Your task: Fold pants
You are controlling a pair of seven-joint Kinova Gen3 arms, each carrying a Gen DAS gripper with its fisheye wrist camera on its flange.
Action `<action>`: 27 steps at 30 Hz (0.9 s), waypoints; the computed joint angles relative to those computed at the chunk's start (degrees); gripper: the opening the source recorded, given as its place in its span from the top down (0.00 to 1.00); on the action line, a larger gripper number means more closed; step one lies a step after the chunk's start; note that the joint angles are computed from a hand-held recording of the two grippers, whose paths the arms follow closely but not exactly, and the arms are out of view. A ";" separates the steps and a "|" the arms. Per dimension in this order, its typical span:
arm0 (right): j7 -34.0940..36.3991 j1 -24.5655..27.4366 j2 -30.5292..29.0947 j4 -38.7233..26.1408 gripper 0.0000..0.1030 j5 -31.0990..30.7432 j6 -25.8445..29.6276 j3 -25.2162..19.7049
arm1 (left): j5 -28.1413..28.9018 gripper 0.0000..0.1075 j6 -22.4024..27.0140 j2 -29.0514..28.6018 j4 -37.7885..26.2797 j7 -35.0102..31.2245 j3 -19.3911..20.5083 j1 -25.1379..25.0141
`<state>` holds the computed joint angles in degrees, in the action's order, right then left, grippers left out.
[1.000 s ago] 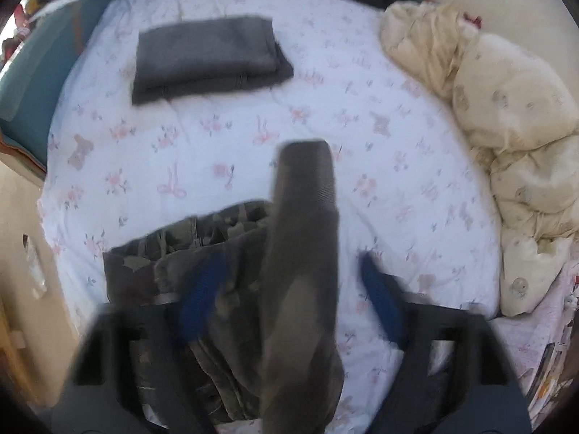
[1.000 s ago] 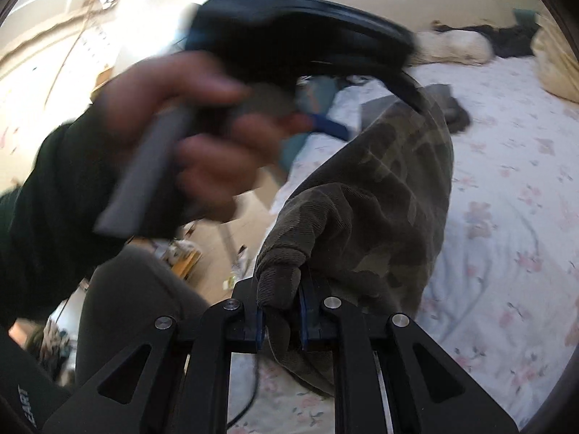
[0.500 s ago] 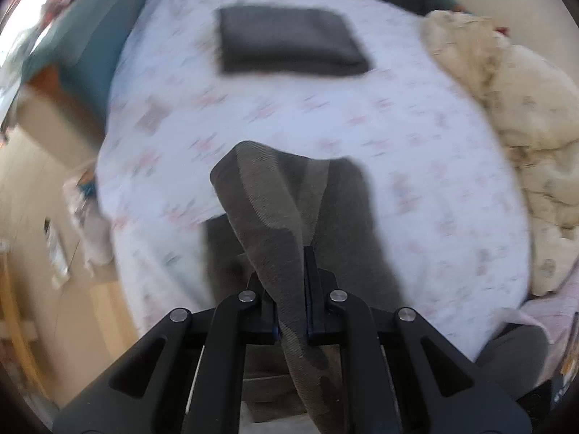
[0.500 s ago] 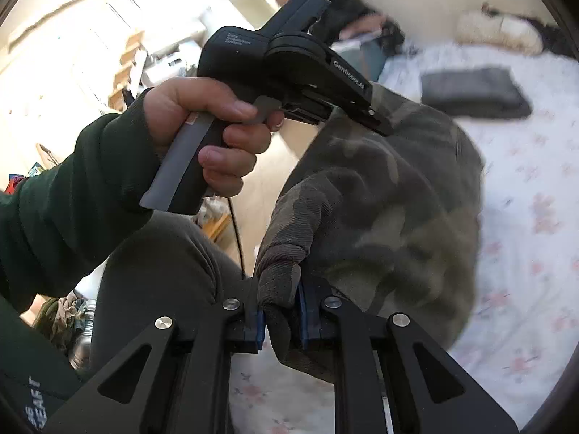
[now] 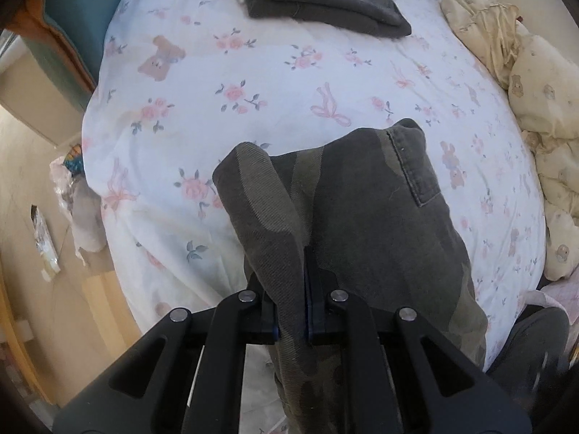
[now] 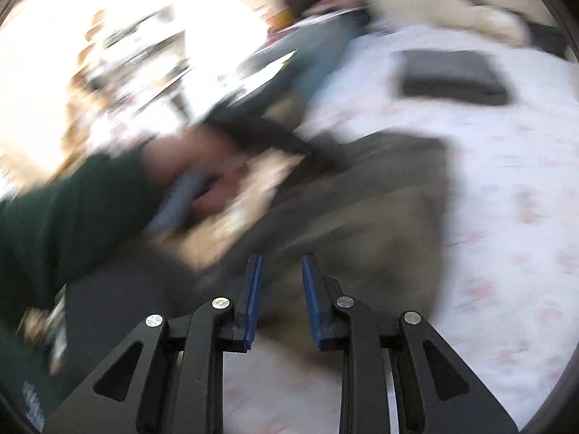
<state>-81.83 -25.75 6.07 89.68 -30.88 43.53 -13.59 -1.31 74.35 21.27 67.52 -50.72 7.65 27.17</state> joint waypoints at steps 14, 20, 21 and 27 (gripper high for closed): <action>-15.43 -9.79 12.46 -5.76 0.85 13.36 5.29 -0.11 | -16.46 0.67 11.64 0.21 -3.78 12.14 -3.37 9.34; -11.67 -0.03 11.53 -4.09 0.85 9.90 6.85 -7.98 | -15.62 0.70 1.24 -5.57 0.72 8.30 2.94 6.95; -12.08 1.39 11.37 -3.54 0.85 9.24 6.52 -9.45 | -13.29 0.74 0.61 -4.44 1.27 6.93 5.59 4.46; -6.97 4.40 10.06 -1.80 0.85 2.19 10.93 -9.62 | -9.57 0.75 6.09 4.11 -1.97 1.48 4.28 6.13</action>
<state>-88.79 -21.34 16.13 87.89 -28.70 54.47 -23.21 -10.88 80.44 25.38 65.55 -49.25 11.94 33.30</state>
